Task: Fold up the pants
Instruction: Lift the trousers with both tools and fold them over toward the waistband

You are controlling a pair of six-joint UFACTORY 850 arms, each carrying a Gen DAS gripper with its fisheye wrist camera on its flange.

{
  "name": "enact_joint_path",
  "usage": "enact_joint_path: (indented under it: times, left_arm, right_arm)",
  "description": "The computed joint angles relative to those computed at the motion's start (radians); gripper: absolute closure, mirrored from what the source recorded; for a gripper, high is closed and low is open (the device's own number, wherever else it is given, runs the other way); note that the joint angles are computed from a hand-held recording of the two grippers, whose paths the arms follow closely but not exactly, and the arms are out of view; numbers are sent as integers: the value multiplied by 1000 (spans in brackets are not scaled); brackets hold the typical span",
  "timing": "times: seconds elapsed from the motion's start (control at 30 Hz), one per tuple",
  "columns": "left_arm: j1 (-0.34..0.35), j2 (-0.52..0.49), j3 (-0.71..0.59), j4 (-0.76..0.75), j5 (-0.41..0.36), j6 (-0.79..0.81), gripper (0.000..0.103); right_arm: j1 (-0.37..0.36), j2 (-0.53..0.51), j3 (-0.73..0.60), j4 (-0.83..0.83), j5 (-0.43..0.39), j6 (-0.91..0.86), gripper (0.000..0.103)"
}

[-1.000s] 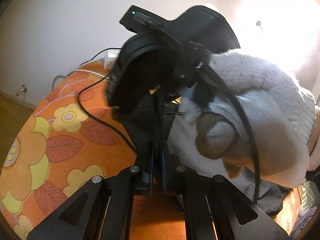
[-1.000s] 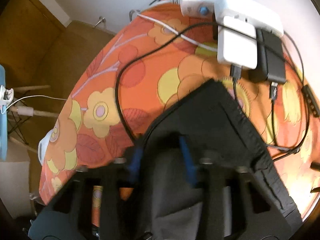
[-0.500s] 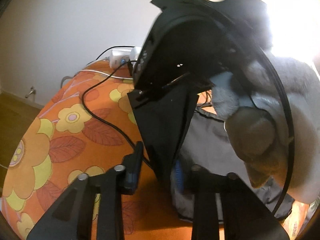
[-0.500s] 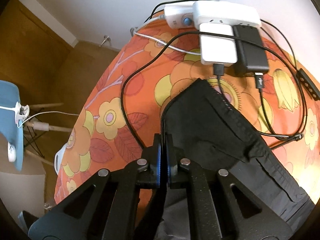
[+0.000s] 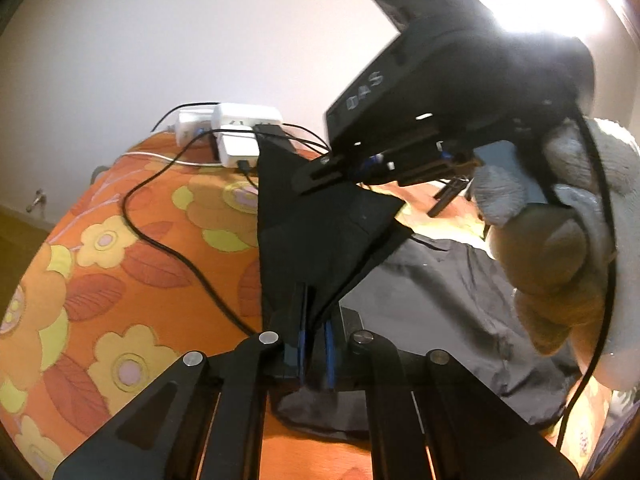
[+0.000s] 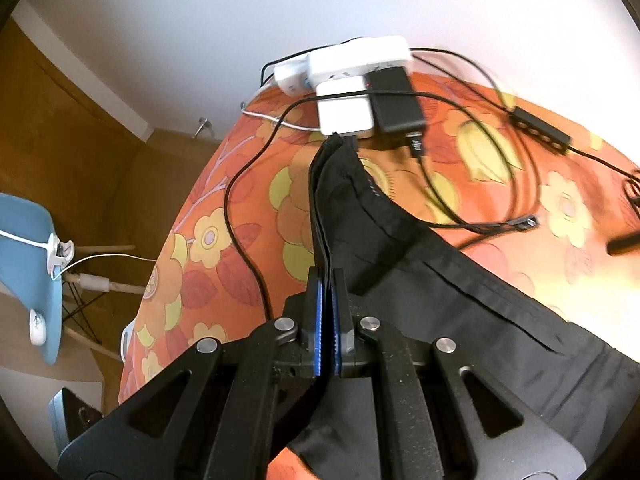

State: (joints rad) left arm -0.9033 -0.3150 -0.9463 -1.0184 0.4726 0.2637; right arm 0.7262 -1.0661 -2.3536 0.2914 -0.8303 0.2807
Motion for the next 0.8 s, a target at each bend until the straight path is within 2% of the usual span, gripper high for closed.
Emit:
enact_joint_path:
  times: [0.3, 0.57, 0.8]
  left_arm:
    - [-30, -20, -32, 29, -11, -43, 97]
    - [-67, -22, -59, -53, -34, 33, 97]
    - [-115, -78, -170, -329, -118, 334, 97]
  right_arm:
    - [-29, 241, 401, 68, 196, -51, 99]
    - [-58, 424, 705, 208, 348, -163, 99]
    - [-93, 583, 959, 363, 444, -286, 99]
